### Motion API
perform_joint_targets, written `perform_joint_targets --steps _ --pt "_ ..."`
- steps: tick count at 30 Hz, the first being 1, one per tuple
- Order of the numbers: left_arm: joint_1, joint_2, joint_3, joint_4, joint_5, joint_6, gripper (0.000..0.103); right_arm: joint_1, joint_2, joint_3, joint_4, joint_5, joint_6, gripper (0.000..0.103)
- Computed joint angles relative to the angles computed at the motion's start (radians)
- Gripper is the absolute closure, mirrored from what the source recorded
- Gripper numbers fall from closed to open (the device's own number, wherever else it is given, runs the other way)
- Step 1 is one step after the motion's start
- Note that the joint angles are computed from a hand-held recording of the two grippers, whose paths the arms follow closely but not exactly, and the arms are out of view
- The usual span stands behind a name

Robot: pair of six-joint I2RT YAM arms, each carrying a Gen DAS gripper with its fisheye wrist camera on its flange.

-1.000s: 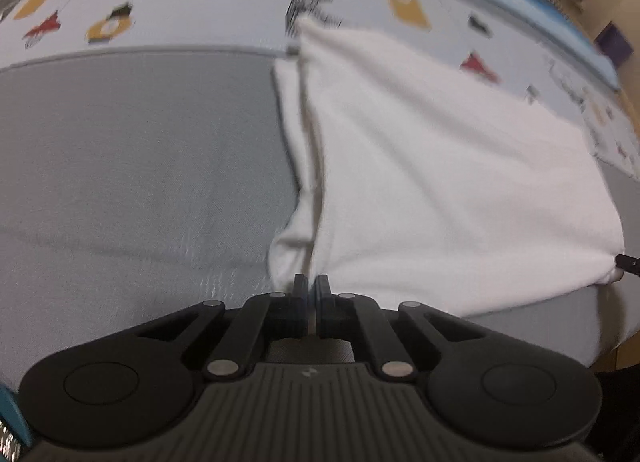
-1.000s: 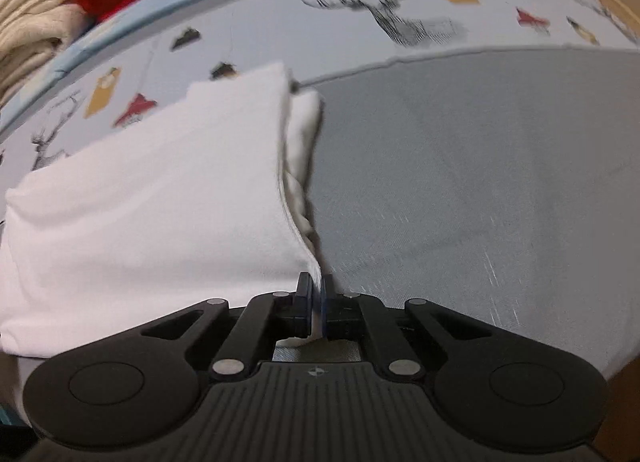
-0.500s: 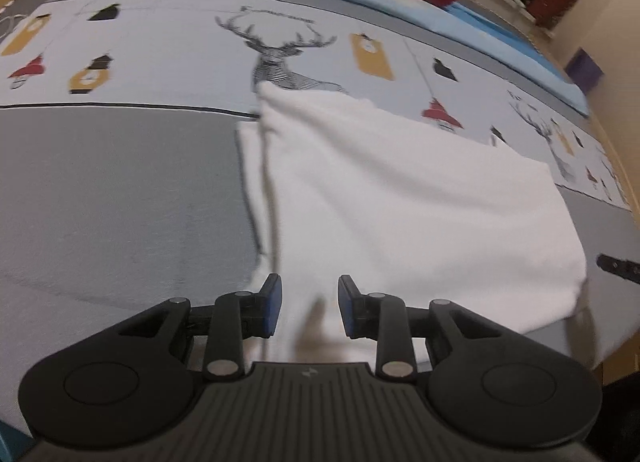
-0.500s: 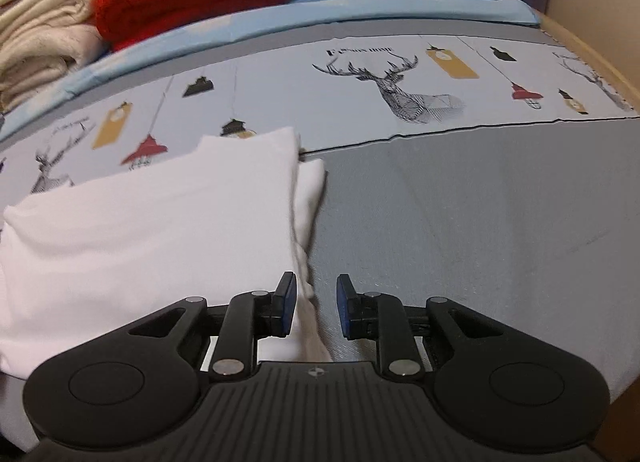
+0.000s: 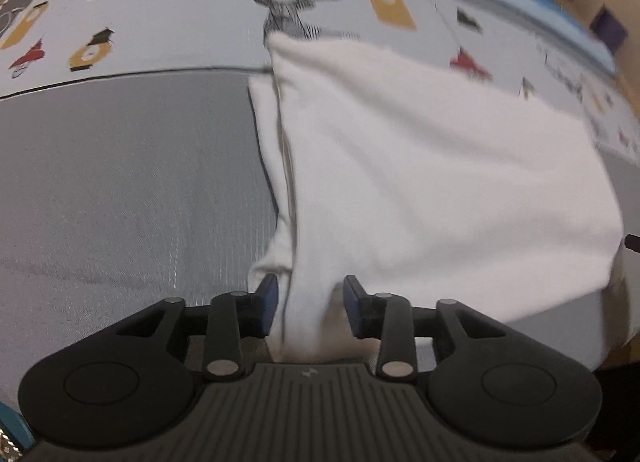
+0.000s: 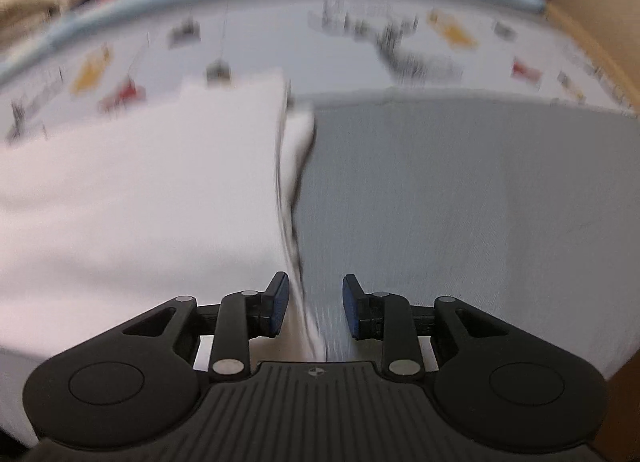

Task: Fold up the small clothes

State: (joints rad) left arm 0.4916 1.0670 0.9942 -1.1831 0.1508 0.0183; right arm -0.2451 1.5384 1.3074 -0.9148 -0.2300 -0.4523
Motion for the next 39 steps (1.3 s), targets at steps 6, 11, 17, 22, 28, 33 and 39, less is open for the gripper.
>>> perform_joint_targets --steps 6,11,17,22,28,33,39 --pt "0.139 0.002 0.036 -0.016 0.081 0.016 0.059 -0.122 -0.058 0.114 0.059 -0.282 0.056 0.071" --pt "0.332 0.102 0.121 -0.052 0.215 0.037 0.054 -0.194 -0.060 0.089 0.126 -0.377 0.085 0.071" --pt "0.414 0.235 0.182 -0.054 0.243 0.030 0.038 -0.195 -0.022 0.090 0.109 -0.360 0.101 0.071" --pt "0.334 0.284 0.174 0.000 0.266 -0.052 0.036 -0.203 -0.004 0.101 0.091 -0.358 0.112 0.071" --pt "0.201 0.353 0.133 0.088 0.220 -0.123 0.033 -0.196 0.016 0.106 0.103 -0.319 0.138 0.071" --pt "0.144 0.363 0.108 0.157 0.206 -0.116 0.035 -0.204 0.027 0.107 0.116 -0.303 0.140 0.071" --pt "0.103 0.343 0.085 0.167 0.193 -0.068 0.077 -0.191 0.028 0.100 0.135 -0.277 0.170 0.071"
